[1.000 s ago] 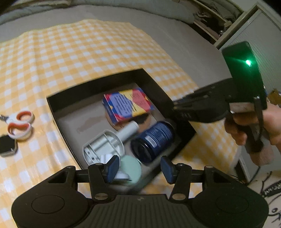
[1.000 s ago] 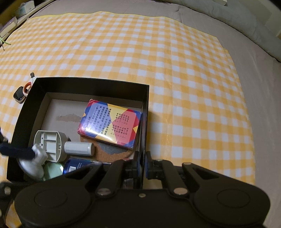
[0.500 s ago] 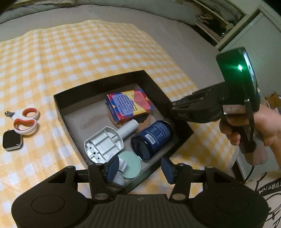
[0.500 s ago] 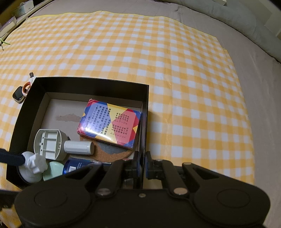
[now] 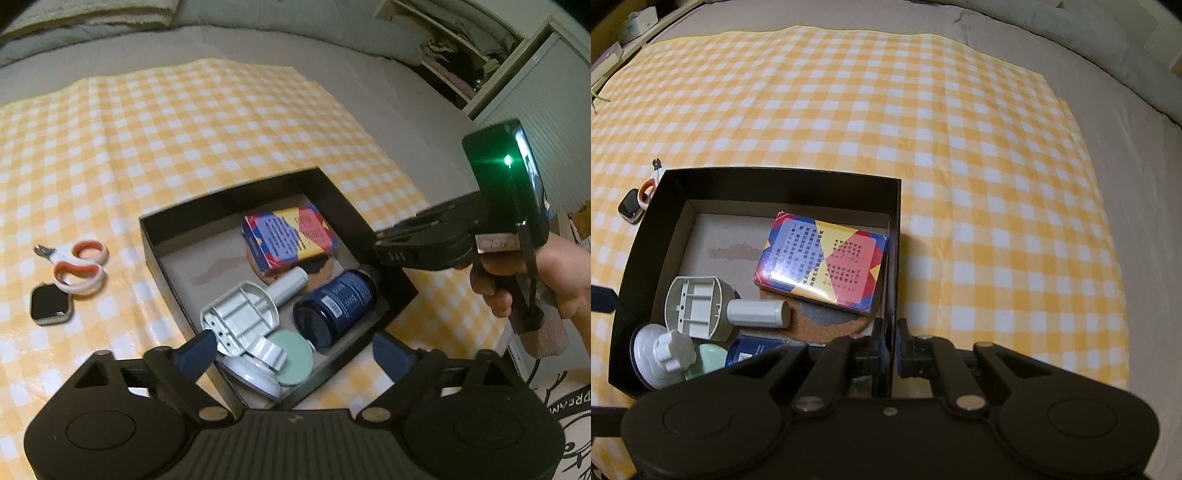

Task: Organize rigid objects
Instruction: 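Carry the suction cup with the left tool into the box and release, then move the left tool to the black square key fob and grasp it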

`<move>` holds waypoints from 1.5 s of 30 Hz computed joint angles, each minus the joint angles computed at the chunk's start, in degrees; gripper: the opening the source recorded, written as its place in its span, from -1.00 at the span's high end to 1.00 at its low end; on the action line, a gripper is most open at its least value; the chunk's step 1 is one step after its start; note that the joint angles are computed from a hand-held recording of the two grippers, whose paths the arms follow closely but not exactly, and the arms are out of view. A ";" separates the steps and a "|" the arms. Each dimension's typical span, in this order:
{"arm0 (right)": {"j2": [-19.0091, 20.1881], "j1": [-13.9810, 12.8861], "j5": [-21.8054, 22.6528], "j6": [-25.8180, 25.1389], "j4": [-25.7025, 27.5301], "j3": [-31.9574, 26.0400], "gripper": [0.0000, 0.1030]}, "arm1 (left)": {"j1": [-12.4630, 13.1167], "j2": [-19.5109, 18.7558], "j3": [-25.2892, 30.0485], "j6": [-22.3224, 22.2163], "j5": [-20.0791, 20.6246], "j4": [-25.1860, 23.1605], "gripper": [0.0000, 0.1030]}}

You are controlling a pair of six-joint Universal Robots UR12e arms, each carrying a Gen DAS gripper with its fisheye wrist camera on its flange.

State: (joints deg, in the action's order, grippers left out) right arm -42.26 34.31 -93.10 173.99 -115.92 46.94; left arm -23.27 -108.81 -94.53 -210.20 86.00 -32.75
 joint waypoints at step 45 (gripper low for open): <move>-1.26 0.10 1.06 4.69 -4.21 2.36 0.94 | 4.96 0.59 -3.86 -11.94 22.47 -15.15 -1.00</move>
State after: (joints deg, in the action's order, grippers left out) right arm -43.53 34.41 -92.04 178.68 -120.13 49.30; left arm -18.31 -108.23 -98.39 -222.13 108.47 -47.89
